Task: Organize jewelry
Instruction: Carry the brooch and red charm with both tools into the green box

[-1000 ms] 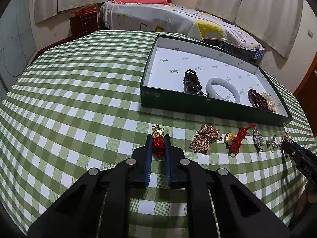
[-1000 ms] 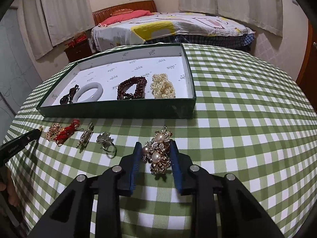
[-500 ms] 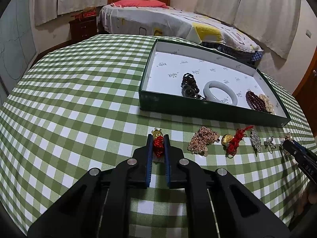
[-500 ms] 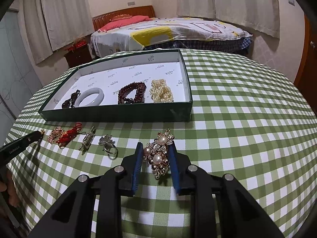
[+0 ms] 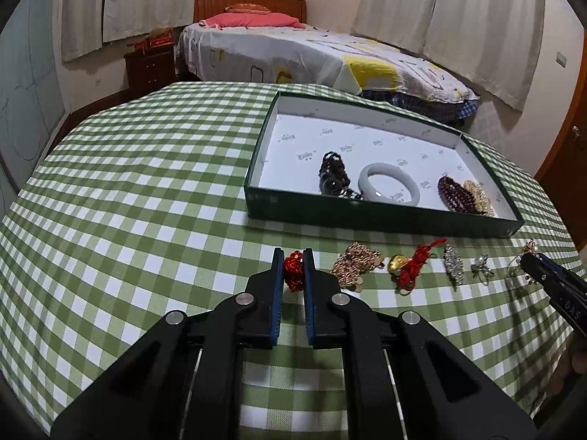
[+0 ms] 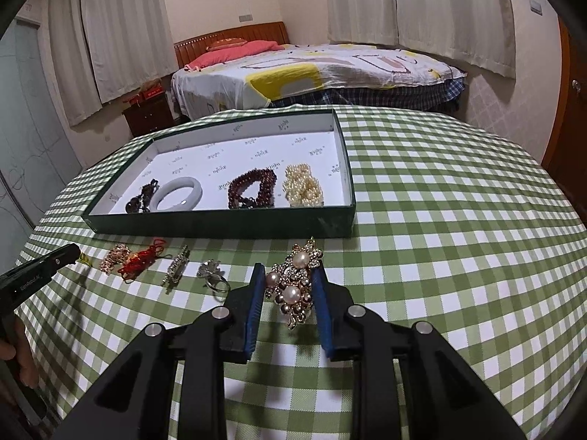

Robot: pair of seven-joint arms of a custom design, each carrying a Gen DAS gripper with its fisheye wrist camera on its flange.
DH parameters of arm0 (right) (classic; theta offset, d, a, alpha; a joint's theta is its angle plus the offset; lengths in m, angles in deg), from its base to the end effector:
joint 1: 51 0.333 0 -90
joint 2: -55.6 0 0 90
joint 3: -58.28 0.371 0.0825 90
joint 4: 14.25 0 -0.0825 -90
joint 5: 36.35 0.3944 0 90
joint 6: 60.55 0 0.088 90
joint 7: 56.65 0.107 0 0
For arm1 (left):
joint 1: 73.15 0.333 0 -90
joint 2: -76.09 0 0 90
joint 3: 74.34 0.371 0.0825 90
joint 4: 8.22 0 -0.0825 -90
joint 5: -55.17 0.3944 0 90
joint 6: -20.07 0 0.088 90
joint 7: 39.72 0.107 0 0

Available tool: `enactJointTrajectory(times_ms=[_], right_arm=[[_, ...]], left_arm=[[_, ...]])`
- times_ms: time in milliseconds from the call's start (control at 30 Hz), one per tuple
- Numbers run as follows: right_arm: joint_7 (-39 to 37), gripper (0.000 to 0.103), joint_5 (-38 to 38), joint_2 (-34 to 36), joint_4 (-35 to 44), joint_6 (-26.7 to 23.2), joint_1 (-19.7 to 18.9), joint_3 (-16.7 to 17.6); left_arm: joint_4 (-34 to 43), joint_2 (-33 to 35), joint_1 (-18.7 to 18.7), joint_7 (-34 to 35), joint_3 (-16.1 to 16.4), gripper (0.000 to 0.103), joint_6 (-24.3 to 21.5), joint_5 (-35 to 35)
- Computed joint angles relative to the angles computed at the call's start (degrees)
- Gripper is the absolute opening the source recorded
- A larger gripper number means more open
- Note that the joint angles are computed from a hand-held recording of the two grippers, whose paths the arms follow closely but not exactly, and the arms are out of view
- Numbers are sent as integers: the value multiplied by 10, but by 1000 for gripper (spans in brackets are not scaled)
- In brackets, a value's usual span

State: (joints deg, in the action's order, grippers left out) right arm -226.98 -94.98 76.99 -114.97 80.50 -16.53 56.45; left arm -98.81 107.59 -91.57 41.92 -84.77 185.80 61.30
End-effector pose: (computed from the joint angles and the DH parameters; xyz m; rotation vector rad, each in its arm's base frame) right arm 0.5939 0.3849 0.4356 -1.3253 2.0932 -0.7960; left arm 0.6941 -0.3529 0.4554 -1.4774 2.1948 -0.9719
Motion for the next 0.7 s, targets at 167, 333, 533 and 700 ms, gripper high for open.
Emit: enactJointTrajectory(times_ms=[167, 333, 533, 700], right_arm=[[7, 27, -14, -6, 1, -8, 6, 0], [13, 27, -28, -9, 7, -16, 8, 3], [14, 27, -49, -12, 19, -23, 7, 4], [6, 27, -66, -6, 40, -20, 2, 1]], left_arm=[[-12, -12, 4, 3, -5, 10, 17, -4], [-21, -25, 9, 11, -13, 10, 36, -11], [-19, -36, 15, 28, -27, 10, 59, -22], [16, -23, 10, 43, -34, 10, 64, -27]])
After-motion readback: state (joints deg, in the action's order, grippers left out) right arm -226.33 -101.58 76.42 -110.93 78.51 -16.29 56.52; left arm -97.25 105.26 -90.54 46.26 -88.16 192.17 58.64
